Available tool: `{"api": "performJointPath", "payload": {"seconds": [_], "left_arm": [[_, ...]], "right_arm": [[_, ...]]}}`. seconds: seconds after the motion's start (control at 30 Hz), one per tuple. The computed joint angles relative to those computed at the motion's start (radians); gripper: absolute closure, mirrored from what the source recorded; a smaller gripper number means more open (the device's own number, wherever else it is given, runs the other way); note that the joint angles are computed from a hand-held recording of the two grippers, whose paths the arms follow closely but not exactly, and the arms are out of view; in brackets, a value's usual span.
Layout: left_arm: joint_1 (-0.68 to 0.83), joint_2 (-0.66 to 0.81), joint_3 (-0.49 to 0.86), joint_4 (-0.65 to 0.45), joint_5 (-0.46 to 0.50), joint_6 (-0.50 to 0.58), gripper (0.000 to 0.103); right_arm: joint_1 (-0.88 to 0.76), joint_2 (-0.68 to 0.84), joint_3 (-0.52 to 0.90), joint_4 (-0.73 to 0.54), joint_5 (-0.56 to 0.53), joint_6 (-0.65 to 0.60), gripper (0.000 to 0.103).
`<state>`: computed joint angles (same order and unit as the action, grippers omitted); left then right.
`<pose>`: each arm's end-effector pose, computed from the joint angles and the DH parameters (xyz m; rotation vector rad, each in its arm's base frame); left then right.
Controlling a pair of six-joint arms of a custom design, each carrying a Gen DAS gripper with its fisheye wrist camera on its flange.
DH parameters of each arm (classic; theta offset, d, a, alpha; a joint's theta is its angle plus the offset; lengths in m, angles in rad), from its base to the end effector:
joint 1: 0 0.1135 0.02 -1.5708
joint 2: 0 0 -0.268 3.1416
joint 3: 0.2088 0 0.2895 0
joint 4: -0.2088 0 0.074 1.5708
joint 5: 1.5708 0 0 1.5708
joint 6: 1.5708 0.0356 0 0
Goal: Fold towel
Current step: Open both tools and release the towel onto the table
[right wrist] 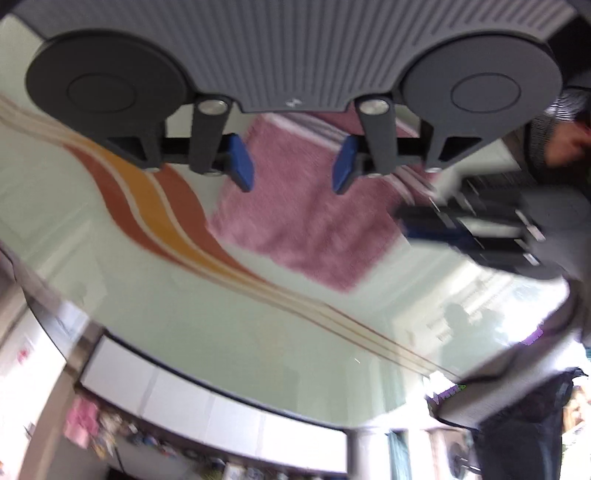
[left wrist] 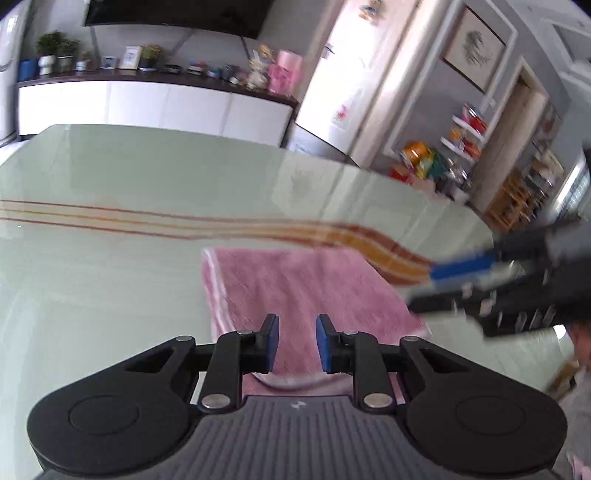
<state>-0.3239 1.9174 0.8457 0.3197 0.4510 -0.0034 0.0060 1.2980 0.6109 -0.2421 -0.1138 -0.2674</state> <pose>0.3522 -0.1346 0.0732 0.5973 2.2503 -0.6882 0.2702 0.0057 0.1507 -0.3862 2.4616 0.0328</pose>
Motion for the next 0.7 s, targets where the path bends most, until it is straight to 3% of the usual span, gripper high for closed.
{"api": "performJointPath", "payload": {"seconds": [0.33, 0.7], "left_arm": [[0.05, 0.06, 0.084, -0.139, 0.088, 0.096, 0.081], [0.083, 0.063, 0.061, -0.213, 0.045, 0.286, 0.079]], "right_arm": [[0.065, 0.186, 0.095, 0.023, -0.014, 0.003, 0.052], [0.132, 0.298, 0.127, 0.042, -0.019, -0.034, 0.052]]}}
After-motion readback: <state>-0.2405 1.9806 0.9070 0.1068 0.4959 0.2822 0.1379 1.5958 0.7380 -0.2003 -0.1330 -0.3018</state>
